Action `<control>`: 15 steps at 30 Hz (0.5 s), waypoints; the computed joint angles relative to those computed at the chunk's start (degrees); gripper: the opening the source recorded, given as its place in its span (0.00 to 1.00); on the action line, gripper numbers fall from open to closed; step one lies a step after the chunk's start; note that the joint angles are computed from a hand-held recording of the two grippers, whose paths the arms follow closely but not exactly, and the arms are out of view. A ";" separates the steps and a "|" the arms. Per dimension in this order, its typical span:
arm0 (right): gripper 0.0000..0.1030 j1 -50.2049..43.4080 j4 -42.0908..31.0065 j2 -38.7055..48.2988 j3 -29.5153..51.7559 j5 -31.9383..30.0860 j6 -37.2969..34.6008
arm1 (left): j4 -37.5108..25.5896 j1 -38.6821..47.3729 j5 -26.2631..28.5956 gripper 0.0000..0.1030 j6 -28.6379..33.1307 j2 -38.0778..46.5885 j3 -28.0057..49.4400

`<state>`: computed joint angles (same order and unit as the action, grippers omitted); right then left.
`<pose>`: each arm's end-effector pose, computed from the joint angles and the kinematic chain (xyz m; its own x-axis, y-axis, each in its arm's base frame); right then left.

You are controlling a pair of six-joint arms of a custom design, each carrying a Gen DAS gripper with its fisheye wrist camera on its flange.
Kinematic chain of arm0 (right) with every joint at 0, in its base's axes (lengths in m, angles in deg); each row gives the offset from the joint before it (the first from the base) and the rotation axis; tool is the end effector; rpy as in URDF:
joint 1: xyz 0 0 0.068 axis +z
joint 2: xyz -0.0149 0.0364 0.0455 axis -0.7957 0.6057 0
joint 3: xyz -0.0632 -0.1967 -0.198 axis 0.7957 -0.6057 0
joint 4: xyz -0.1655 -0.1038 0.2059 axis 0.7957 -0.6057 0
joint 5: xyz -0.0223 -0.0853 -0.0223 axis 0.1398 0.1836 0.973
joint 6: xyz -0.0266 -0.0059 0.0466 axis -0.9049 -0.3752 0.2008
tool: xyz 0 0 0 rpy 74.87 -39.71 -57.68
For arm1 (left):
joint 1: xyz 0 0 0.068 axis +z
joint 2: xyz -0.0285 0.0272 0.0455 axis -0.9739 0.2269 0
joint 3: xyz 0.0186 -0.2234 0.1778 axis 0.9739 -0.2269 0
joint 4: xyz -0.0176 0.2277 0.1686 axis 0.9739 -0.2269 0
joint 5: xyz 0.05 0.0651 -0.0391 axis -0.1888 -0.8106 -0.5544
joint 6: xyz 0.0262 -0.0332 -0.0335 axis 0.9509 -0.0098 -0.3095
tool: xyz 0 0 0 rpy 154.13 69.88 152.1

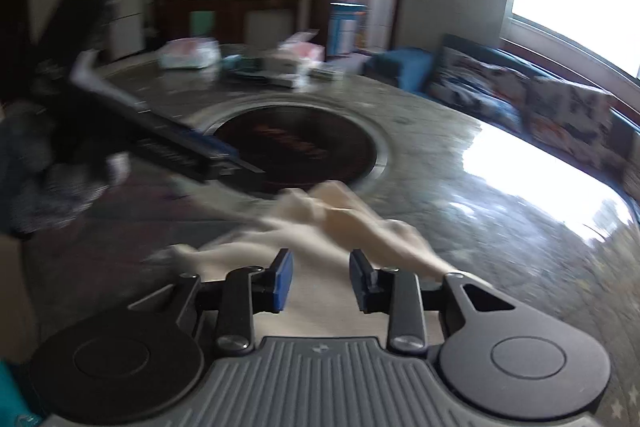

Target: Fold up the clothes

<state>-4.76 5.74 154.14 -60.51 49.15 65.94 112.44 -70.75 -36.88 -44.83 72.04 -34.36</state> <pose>0.1575 0.1567 0.0309 -0.5358 -0.3505 -0.7682 -0.4470 0.8896 -0.0941 0.2906 0.0127 0.0344 -0.6490 0.2042 -0.7329 0.4699 0.8652 -0.1750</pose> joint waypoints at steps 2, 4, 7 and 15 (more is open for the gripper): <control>0.35 2.63 -1.14 0.51 1.30 -0.62 -0.99 | -1.07 1.17 0.60 0.60 0.19 -0.41 -0.29; 0.39 5.36 -2.87 2.18 3.89 -1.11 -1.98 | -2.71 2.28 1.62 0.65 0.00 -0.91 -0.29; 0.39 7.85 -4.77 5.85 7.82 -0.05 -3.19 | -6.51 3.62 4.17 0.68 -0.71 -1.42 0.27; 0.20 9.61 -5.41 10.92 11.28 3.90 0.29 | -13.95 2.88 7.56 0.68 -5.70 0.47 3.52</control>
